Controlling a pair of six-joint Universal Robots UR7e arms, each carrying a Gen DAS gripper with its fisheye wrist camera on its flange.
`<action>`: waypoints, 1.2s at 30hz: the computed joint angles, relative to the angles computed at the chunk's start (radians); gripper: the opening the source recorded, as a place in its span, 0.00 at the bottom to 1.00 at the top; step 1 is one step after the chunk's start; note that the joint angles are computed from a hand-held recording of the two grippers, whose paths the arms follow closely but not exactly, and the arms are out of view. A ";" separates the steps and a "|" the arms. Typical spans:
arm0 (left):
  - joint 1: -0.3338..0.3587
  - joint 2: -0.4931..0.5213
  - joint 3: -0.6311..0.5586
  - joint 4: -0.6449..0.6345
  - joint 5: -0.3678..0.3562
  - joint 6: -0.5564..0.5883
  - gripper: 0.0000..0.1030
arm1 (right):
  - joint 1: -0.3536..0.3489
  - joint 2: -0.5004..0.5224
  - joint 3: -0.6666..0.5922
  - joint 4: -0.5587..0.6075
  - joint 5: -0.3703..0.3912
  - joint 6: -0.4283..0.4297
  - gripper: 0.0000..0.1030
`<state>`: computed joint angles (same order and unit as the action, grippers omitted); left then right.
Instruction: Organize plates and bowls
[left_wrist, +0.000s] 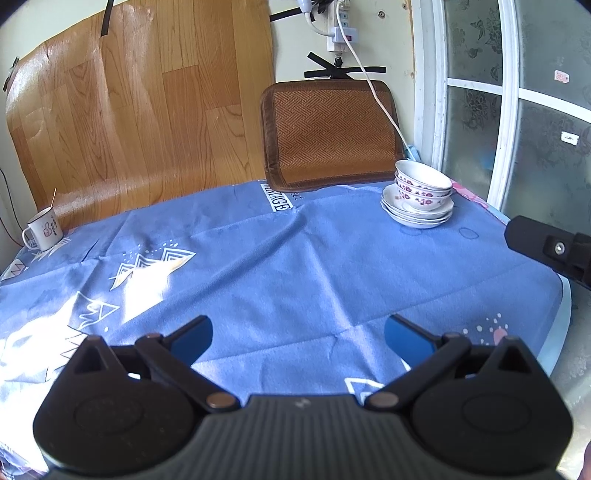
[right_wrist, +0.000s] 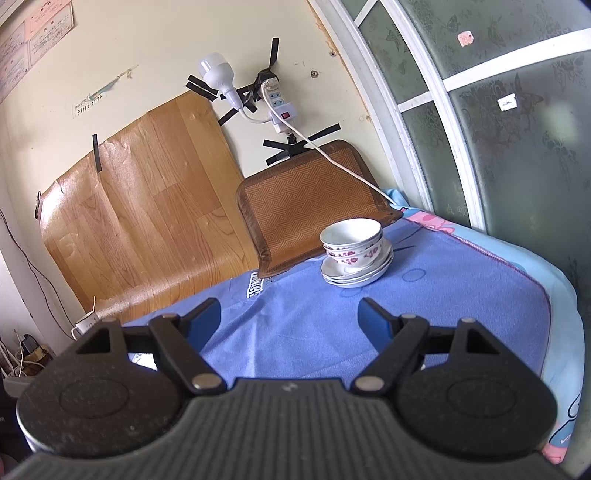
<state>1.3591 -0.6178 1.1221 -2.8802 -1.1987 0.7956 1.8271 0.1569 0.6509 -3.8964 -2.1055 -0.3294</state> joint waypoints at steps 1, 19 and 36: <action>0.000 0.001 -0.001 0.001 0.001 0.000 1.00 | -0.001 0.002 -0.002 0.000 0.000 0.001 0.81; 0.000 0.006 -0.014 0.027 0.012 -0.011 1.00 | -0.002 0.008 -0.008 0.006 -0.001 0.005 0.81; 0.001 0.011 -0.027 0.038 0.016 -0.017 1.00 | -0.002 0.004 -0.002 0.007 -0.002 0.007 0.81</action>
<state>1.3600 -0.6072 1.0952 -2.8418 -1.1826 0.7784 1.8251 0.1608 0.6491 -3.8894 -2.1079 -0.3219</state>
